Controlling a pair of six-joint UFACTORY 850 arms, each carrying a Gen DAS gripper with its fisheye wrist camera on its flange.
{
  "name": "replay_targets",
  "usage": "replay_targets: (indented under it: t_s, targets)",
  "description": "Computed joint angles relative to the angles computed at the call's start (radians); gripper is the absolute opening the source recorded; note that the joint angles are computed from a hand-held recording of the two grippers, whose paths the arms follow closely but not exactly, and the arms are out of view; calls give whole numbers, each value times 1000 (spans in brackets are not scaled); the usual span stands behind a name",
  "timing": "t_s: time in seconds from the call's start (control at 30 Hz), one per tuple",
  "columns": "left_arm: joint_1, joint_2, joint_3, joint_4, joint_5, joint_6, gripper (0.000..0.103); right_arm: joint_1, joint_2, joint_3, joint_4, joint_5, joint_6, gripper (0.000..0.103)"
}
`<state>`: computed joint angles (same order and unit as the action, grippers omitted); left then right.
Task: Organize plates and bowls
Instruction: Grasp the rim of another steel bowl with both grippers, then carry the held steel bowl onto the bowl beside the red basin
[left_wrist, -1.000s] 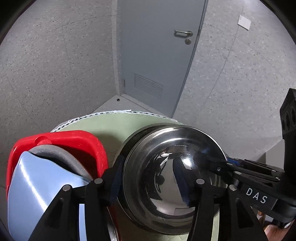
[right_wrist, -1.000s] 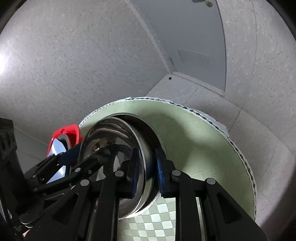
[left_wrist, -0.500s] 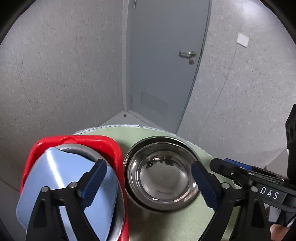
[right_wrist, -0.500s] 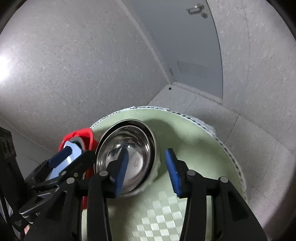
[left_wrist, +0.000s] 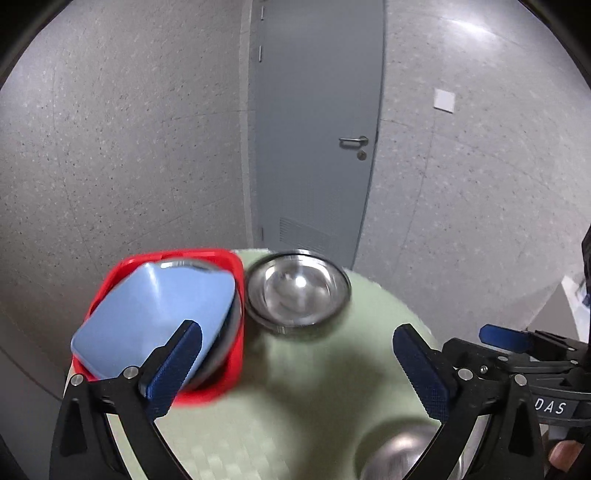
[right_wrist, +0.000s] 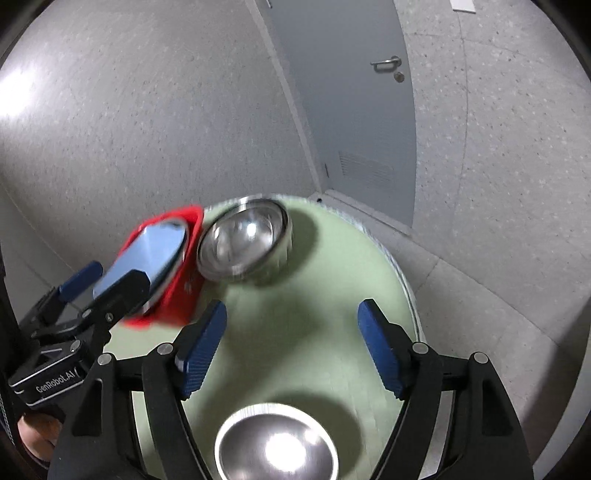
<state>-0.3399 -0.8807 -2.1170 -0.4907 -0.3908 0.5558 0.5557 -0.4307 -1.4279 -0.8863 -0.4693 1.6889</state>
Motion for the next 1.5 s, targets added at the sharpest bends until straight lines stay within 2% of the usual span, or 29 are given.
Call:
replay_targets:
  t_s: [0.1, 0.27, 0.33, 0.53, 0.73, 0.8, 0.87, 0.9, 0.93, 0.97, 1.03, 1.07, 1.13, 1.2, 1.5]
  targets:
    - [11, 132, 241, -146, 70, 154, 102, 35, 21, 47, -17, -18, 53, 77]
    - [14, 225, 426, -176, 117, 172, 102, 70, 35, 108, -2, -13, 103, 77]
    - [8, 226, 437, -129, 117, 114, 102, 80, 35, 118, 12, -25, 97, 77]
    - [6, 208, 425, -43, 44, 2, 102, 107, 30, 145, 35, -68, 98, 77]
    - [0, 190, 412, -2, 19, -36, 100, 124, 24, 172, 55, -100, 112, 77]
    - [-7, 173, 392, 65, 12, -97, 100, 129, 17, 172, 69, -118, 107, 77]
    - [-8, 143, 352, 77, -27, -109, 91, 123, 13, 180, 90, -100, 103, 77]
    - [-9, 129, 336, 77, -48, -113, 83, 116, 16, 192, 92, -63, 112, 76]
    - [-9, 115, 315, 70, -77, -105, 72, 111, 17, 202, 95, -29, 117, 70]
    - [-9, 106, 303, 76, -94, -105, 67, 109, 14, 205, 97, -10, 118, 65]
    - [-12, 81, 264, 78, -135, -104, 53, 104, 10, 206, 109, 29, 108, 46]
    - [-12, 73, 252, 50, -149, -82, 48, 97, 13, 216, 101, 74, 120, 41]
    - [-13, 71, 246, 2, -163, -17, 25, 88, 11, 223, 116, 124, 114, 22]
    - [-16, 64, 234, -20, -178, 27, 9, 78, 13, 238, 81, 191, 158, 17]
    - [-8, 16, 142, -11, -193, 4, 9, 32, 31, 263, -63, 315, 322, 16]
